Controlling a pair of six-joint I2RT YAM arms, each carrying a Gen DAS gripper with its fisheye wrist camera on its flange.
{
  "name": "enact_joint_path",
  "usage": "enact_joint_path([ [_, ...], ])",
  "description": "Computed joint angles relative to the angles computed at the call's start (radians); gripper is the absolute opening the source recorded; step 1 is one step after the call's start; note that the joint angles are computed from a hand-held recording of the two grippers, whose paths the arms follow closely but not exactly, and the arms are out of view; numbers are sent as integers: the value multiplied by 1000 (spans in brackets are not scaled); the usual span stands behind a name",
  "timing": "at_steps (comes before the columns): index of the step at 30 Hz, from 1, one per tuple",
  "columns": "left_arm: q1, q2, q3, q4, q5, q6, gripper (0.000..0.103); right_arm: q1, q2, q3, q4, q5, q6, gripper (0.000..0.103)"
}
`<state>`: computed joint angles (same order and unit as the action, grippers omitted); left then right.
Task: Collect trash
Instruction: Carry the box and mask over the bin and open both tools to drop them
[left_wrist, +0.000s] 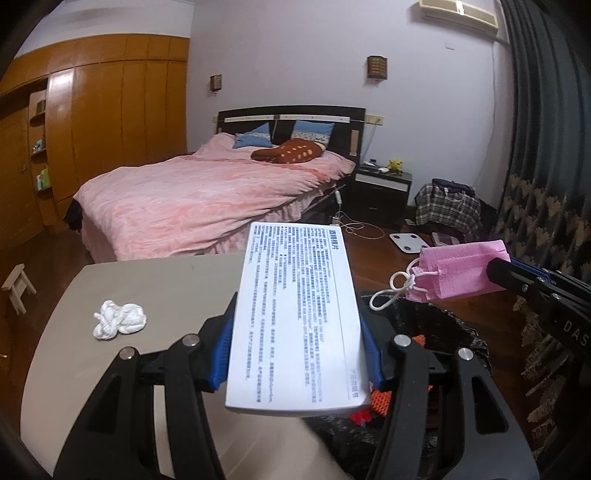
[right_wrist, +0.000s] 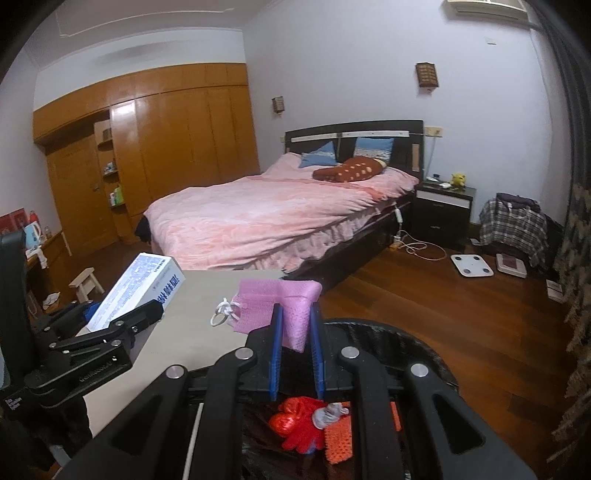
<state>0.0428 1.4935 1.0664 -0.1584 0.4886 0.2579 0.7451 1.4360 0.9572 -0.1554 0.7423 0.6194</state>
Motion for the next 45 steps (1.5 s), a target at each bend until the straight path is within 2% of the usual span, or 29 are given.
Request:
enact_joint_path([
  [17,-163,30,-47,67,-51,-5,55,-54,-131,-155,-85,32,113,14],
  [32,-270,171,-6,147,-89,-13,55,-159,-117,-227,-48,-51,126,14],
  [36,-277,213,28,127,-66,-18,56,-186,-95,-233,-25,-76,115,14],
  [38,-266,236,51,100,-34,-12,67,-198,-81,-230,-27,-83,120,19],
  [39,-260,240,52,102,-29,-13,75,-207,-81,-237,-24,-92,120,29],
  [40,-251,244,52,108,-15,-16,75,-213,-75,-237,-25,-104,122,37],
  [42,-242,252,58,107,-13,-11,75,-216,-69,-242,-23,-106,130,37],
  [44,-227,254,59,105,-14,-6,75,-217,-65,-243,-30,-113,141,43],
  [45,-222,254,60,105,-16,-9,75,-215,-62,-239,-38,-115,146,54],
])
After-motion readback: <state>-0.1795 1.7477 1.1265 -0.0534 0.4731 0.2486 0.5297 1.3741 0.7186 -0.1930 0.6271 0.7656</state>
